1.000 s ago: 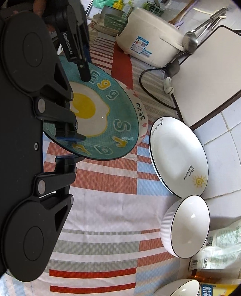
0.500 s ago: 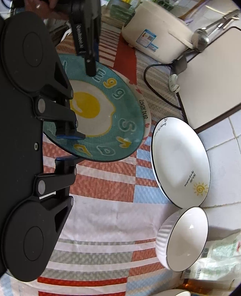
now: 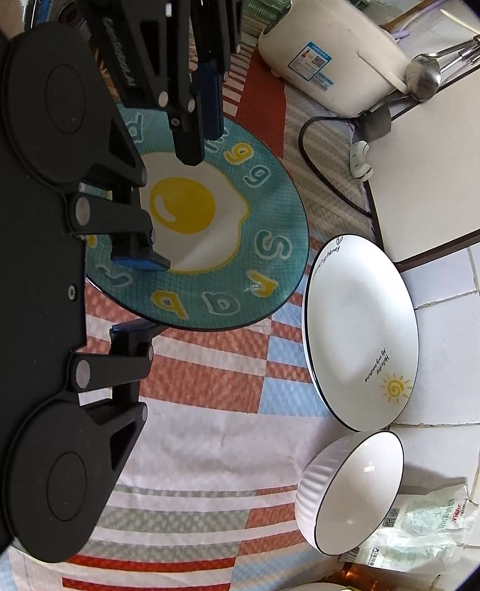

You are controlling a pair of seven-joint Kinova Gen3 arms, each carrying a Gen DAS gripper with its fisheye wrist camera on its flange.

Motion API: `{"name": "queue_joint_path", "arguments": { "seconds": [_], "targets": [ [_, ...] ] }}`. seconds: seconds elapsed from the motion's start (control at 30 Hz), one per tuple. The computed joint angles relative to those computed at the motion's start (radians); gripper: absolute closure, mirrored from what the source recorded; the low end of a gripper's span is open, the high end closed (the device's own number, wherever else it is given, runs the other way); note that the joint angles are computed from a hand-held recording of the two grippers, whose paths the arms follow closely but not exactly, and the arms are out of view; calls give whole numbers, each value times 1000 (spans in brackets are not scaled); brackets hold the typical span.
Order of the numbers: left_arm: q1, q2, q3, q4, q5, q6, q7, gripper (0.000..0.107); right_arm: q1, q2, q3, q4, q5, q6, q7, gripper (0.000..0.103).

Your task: Organize plates and bowls

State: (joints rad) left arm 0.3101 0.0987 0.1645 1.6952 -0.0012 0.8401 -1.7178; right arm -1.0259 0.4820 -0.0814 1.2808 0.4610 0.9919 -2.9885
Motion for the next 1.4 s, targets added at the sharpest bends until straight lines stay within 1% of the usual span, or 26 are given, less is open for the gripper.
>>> {"name": "queue_joint_path", "arguments": {
  "seconds": [0.1, 0.17, 0.2, 0.23, 0.3, 0.37, 0.43, 0.53, 0.6, 0.67, 0.8, 0.9, 1.0, 1.07, 1.1, 1.17, 1.23, 1.27, 1.3, 1.4],
  "targets": [
    [-8, -7, -4, -5, 18, 2, 6, 85, -3, -2, 2, 23, 14, -31, -5, 65],
    [-10, -13, -4, -8, 28, -3, 17, 85, 3, 2, -6, 21, 16, -30, 32, 63],
    [-11, -13, -4, -13, 30, -2, 20, 84, 7, 7, -11, 9, 13, -18, 63, 63],
    [-12, -14, -5, -19, 30, 2, 23, 81, 9, 11, -16, -4, 17, 2, 96, 63],
    [-14, -11, -5, -40, 31, 8, 34, 76, -14, 3, 4, -13, 34, 36, 123, 63],
    [-21, -5, -9, -73, 47, 21, 43, 73, -20, -46, 7, 34, 69, 12, 95, 60],
    [-34, 0, -14, -105, 76, 23, 49, 66, -24, -102, 12, 87, 105, -17, 31, 59],
    [-34, 17, -19, -149, 67, 17, 97, 64, -4, -177, 2, 155, 164, -70, -52, 58],
    [-29, 39, -21, -187, 47, 27, 131, 63, 14, -197, -11, 167, 196, -79, -75, 58],
    [-27, 57, -24, -207, 37, 11, 147, 63, 30, -205, -23, 181, 238, -97, -99, 58],
    [-23, 116, -32, -252, 29, -14, 194, 63, 88, -189, -41, 197, 226, -150, -103, 58],
    [-11, 159, -42, -280, 6, -29, 237, 63, 109, -163, -33, 193, 211, -172, -109, 58],
    [-20, 200, -39, -306, 20, -35, 236, 63, 134, -146, -22, 196, 174, -206, -113, 58],
    [-31, 221, -31, -295, 28, -82, 219, 63, 136, -136, -9, 198, 163, -221, -125, 58],
    [-19, 234, -44, -297, 22, -94, 229, 63, 138, -133, 0, 206, 164, -241, -138, 58],
    [-13, 273, -53, -327, 17, -83, 256, 65, 138, -125, 22, 221, 170, -274, -179, 58],
    [-35, 302, -45, -343, 55, -91, 261, 65, 143, -107, 31, 214, 155, -282, -201, 58],
    [-41, 312, -47, -346, 71, -98, 276, 65, 147, -99, 36, 211, 144, -286, -211, 55],
    [-44, 322, -48, -350, 81, -100, 288, 65, 147, -89, 42, 207, 137, -285, -221, 55],
    [-38, 353, -54, -380, 81, -73, 304, 65, 138, -69, 70, 208, 137, -290, -268, 55]
  ]
}}
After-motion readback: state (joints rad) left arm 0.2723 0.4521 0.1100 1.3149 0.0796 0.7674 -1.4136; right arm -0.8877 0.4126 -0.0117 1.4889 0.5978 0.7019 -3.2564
